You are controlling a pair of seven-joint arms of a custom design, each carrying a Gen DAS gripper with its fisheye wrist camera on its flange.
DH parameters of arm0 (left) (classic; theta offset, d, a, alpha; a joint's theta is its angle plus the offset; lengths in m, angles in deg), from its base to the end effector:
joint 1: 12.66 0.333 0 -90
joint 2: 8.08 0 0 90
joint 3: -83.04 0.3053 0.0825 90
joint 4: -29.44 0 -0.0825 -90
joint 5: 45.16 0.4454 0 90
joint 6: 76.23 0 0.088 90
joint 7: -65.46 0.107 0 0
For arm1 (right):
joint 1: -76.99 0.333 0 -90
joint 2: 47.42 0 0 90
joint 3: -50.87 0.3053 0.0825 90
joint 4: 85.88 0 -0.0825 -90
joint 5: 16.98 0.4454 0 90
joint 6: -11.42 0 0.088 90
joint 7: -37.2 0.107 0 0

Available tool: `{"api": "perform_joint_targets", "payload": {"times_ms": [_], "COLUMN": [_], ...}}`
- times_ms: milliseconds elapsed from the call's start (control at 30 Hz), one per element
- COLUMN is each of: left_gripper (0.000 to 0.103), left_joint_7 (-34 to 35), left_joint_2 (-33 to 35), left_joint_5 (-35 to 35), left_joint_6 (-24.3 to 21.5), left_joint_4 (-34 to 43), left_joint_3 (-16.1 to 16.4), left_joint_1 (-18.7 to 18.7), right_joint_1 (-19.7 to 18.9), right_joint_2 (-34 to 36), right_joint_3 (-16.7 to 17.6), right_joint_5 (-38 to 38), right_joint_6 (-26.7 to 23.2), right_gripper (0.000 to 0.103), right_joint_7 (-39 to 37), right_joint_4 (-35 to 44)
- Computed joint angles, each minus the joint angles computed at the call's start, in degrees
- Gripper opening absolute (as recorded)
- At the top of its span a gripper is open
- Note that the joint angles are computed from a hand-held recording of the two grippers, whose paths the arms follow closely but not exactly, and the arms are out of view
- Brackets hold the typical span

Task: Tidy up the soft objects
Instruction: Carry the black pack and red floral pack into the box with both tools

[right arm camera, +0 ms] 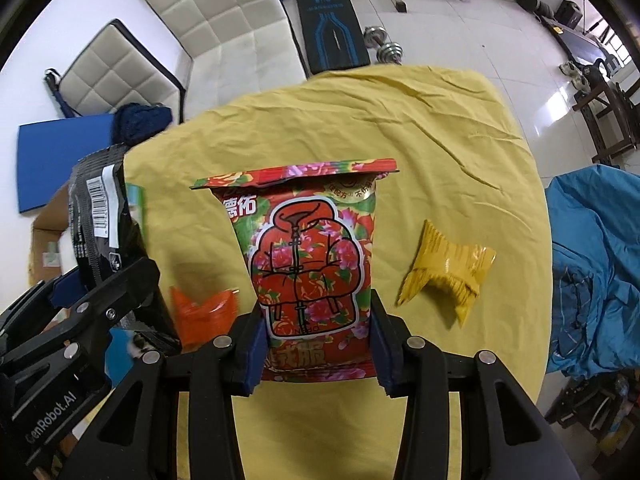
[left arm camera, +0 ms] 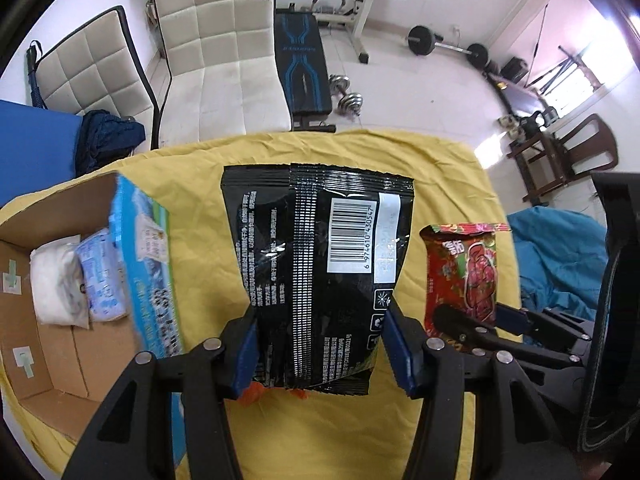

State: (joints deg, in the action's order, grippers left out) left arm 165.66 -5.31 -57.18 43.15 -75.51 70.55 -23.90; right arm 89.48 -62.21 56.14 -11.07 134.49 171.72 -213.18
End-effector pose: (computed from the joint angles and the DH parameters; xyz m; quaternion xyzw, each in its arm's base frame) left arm 0.5957 -0.2713 0.4919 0.5022 -0.8528 0.1422 0.0167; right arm 0.5232 0.1736 0.4654 -0.5008 0.8601 0.0108 0.0971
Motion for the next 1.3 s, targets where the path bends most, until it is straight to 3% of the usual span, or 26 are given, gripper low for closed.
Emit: {"api": "perform_joint_targets", "payload": {"times_ms": [333, 467, 700, 1033, 1300], "left_gripper": [0.052, 0.052, 0.052, 0.052, 0.052], "left_joint_7": [8.89, 12.15, 14.44, 11.32, 6.25], "left_joint_2": [-7.43, -9.09, -7.78, 6.56, 18.1], "left_joint_5": [-8.32, -10.05, -8.22, 5.21, 19.78], "left_joint_6": [-3.1, -5.59, -5.6, -2.96, -0.04], "left_joint_4": [-3.28, -3.04, -0.25, 9.8, 15.99], "left_joint_3": [4.05, 6.66, 9.75, 9.84, 8.91], "left_joint_1": [3.41, 5.61, 10.53, 17.27, 17.14], "right_joint_1": [3.4, 5.94, 11.42, 18.56, 20.82], "right_joint_2": [0.31, 4.99, 18.44, 40.75, 52.61], "right_joint_3": [3.78, 4.81, 4.88, 1.61, -0.29], "right_joint_5": [-1.66, -2.05, -2.64, -3.41, -2.06], "right_joint_6": [-0.04, 0.83, 1.13, -6.15, -13.76], "right_gripper": [0.046, 0.046, 0.046, 0.046, 0.046], "right_joint_7": [6.71, 9.01, 9.59, 10.01, 9.86], "right_joint_4": [5.89, 11.65, 26.08, 49.98, 62.24]}}
